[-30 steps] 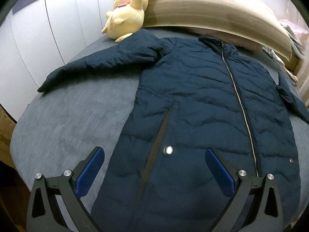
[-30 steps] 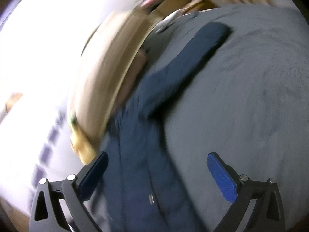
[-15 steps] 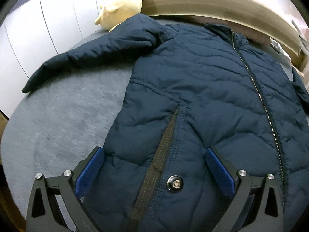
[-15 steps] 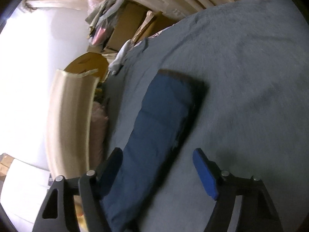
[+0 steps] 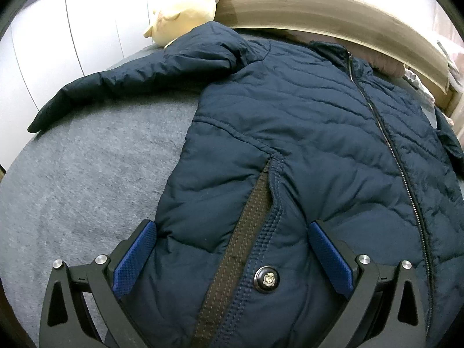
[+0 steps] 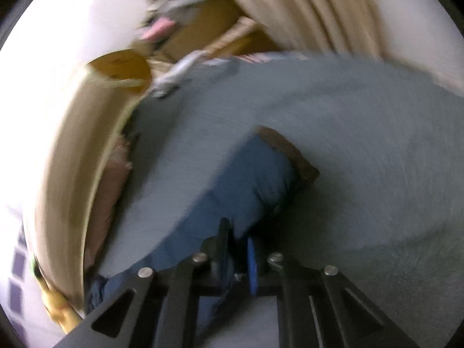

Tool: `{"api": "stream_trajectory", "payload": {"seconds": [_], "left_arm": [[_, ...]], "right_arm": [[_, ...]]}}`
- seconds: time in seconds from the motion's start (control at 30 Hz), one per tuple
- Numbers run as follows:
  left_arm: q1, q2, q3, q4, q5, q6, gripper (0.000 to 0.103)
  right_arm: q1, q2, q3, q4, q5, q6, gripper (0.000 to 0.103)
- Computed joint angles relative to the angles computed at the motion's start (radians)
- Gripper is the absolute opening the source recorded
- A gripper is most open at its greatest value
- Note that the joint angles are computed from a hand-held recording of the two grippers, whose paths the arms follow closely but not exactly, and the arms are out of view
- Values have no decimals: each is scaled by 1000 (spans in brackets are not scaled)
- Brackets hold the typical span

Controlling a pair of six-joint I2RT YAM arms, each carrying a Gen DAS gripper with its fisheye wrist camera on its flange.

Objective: Fold large clothes

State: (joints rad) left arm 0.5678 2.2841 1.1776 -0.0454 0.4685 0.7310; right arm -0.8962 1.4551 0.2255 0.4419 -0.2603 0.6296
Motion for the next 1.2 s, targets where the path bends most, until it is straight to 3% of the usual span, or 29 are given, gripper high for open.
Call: {"api": "stream_trajectory", "payload": {"seconds": [0.13,0.27,0.4,0.5,0.67,0.8,0.87,0.9,0.93,1.07,1.13,1.2], "left_arm": [[2,2,9,-17,7,-2,103],[4,6,19,-31,13,-2,103],[10,6,21,-38,24,1,103],[14,7,24,-47,31,2,103],[17,6,27,-56,37,1,103],[16,10,38,-68,37,1,103],[15,11,39,-70,35,2,103],[15,12,42,-74,34,3,103],[14,13,45,-78,31,3,103],[6,18,67,-110,15,8,103],[1,29,121,-193,4,30,103],[16,40,212,-344,54,49,103]], "right_arm": [[267,-322,104,-308,174,34,10],[644,-358,294,-456,420,96,10],[1016,-206,512,-502,621,145,10],[1216,-12,684,-495,692,173,10],[1375,354,973,-491,664,224,10],[1440,688,1323,-709,576,251,15],[1459,828,1495,-838,564,251,30],[1464,860,1539,-885,560,259,79],[1460,875,1553,-904,551,259,103],[1459,781,1399,-781,561,227,103],[1456,703,1278,-685,570,241,103],[1464,584,1101,-571,575,276,103]]}}
